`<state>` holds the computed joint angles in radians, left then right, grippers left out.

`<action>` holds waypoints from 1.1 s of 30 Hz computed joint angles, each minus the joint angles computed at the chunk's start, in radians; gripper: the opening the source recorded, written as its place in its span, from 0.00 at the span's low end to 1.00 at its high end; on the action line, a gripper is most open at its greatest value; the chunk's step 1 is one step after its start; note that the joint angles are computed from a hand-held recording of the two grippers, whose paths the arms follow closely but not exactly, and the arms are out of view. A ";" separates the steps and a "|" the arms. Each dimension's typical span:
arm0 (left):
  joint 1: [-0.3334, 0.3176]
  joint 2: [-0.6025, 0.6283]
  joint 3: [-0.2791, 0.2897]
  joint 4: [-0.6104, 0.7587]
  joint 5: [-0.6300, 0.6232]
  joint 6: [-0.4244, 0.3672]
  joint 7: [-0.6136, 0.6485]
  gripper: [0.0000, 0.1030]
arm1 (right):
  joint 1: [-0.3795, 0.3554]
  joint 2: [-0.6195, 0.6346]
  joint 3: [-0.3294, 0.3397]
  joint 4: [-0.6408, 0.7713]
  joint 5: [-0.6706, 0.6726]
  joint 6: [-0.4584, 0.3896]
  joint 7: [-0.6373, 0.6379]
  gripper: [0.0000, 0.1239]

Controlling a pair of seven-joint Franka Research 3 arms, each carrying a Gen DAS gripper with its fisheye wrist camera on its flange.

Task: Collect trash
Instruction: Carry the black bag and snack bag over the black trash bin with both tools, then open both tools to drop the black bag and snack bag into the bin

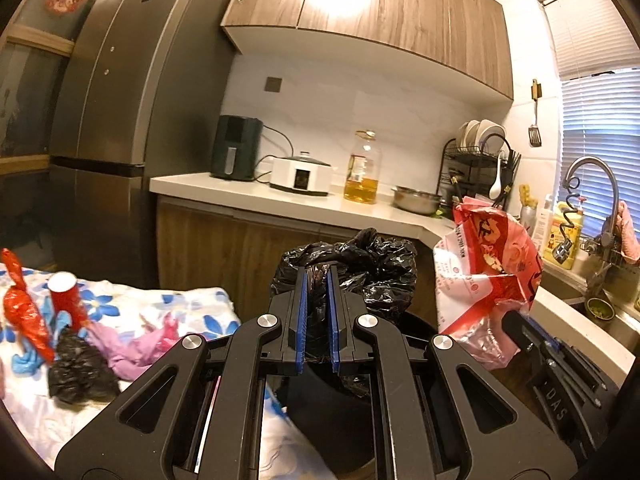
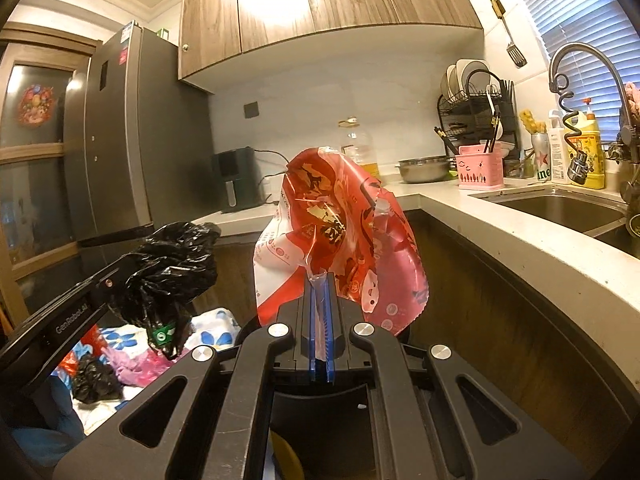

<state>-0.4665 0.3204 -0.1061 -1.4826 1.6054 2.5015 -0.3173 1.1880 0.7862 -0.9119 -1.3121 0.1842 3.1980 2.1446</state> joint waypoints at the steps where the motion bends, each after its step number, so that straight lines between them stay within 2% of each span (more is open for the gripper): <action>1: 0.003 0.020 0.000 0.023 -0.003 0.010 0.008 0.09 | -0.015 0.004 0.012 0.015 0.001 -0.006 -0.001 0.04; 10: -0.013 0.143 0.050 0.165 -0.106 0.077 0.104 0.09 | -0.121 0.050 0.087 0.143 -0.079 -0.064 0.061 0.04; 24: -0.053 0.292 0.162 0.337 -0.257 0.180 0.188 0.09 | -0.307 0.085 0.292 0.314 -0.233 -0.143 0.109 0.04; 31: -0.058 0.334 0.195 0.372 -0.311 0.232 0.221 0.09 | -0.371 0.098 0.373 0.368 -0.306 -0.166 0.138 0.05; 33: -0.047 0.350 0.188 0.388 -0.351 0.254 0.262 0.10 | -0.396 0.104 0.407 0.390 -0.325 -0.176 0.136 0.05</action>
<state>-0.5131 0.6705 0.0821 -1.0946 1.2541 2.7555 -0.0554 0.7920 0.8905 -0.5046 -0.9217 -0.1413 3.0217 2.2807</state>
